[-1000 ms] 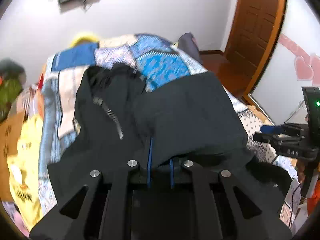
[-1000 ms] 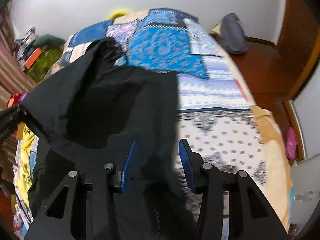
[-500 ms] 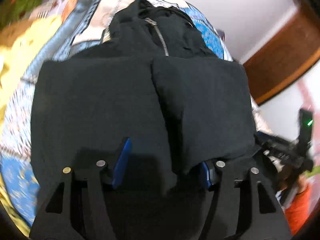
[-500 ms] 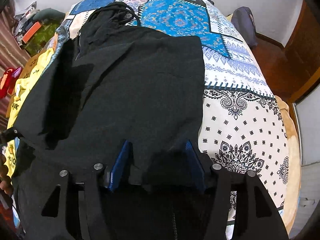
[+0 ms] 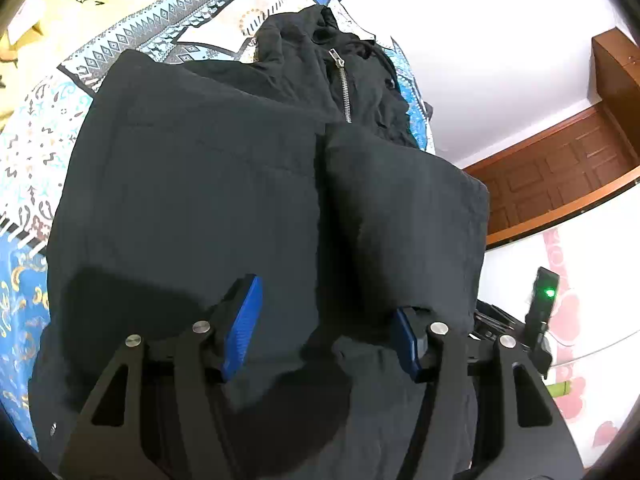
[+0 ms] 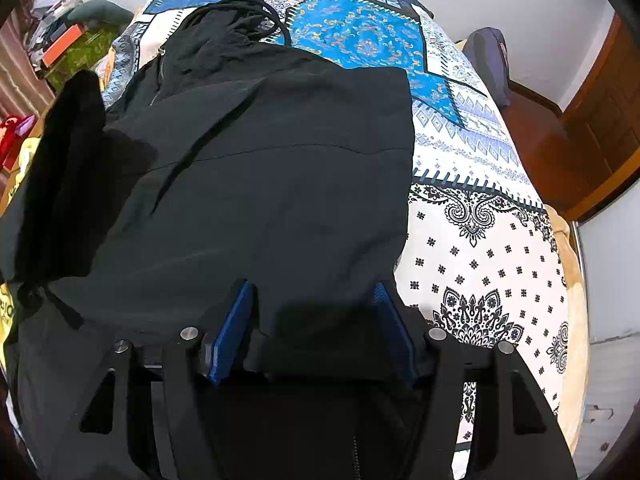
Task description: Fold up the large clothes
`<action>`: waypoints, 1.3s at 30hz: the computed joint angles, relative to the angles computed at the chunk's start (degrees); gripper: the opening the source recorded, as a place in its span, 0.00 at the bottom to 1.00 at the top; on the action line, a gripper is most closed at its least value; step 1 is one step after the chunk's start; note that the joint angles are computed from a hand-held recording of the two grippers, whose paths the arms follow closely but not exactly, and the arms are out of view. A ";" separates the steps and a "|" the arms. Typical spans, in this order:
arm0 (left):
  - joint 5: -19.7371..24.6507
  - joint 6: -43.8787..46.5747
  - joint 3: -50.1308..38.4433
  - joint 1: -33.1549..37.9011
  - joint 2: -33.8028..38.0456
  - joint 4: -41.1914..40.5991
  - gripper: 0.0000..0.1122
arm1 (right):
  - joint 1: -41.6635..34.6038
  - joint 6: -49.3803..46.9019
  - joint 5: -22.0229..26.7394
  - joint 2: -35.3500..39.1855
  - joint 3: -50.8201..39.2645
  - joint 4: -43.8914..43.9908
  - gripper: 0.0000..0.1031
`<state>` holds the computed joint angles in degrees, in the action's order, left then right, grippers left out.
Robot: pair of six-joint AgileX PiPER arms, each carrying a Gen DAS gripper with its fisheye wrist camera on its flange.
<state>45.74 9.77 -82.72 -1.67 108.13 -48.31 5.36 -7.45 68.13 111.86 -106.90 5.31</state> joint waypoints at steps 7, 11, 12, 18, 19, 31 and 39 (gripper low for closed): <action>-3.01 3.79 6.85 6.23 -6.68 -8.31 0.51 | -0.05 1.26 -0.24 0.33 0.10 -0.39 0.57; -4.99 -9.32 5.58 8.35 -10.55 9.24 0.51 | 0.85 2.76 -0.88 -0.81 1.37 -1.95 0.57; -4.81 -11.24 5.06 8.29 -10.95 12.62 0.51 | 1.05 3.12 -0.91 -0.92 1.38 -2.41 0.57; -2.40 -19.00 2.11 2.89 -12.20 31.53 0.51 | 2.56 5.47 0.32 -1.57 0.43 -5.88 0.57; -1.76 -20.06 0.90 0.84 -11.96 34.35 0.51 | 2.56 5.36 0.80 -1.78 0.12 -5.74 0.57; 8.46 -20.02 -24.33 -19.11 1.53 45.05 0.54 | 1.13 2.02 -3.31 -8.02 4.30 -3.64 0.60; 22.81 -23.39 -51.82 -26.88 20.41 53.06 0.70 | -0.19 2.97 -2.77 -5.29 4.94 -2.79 0.60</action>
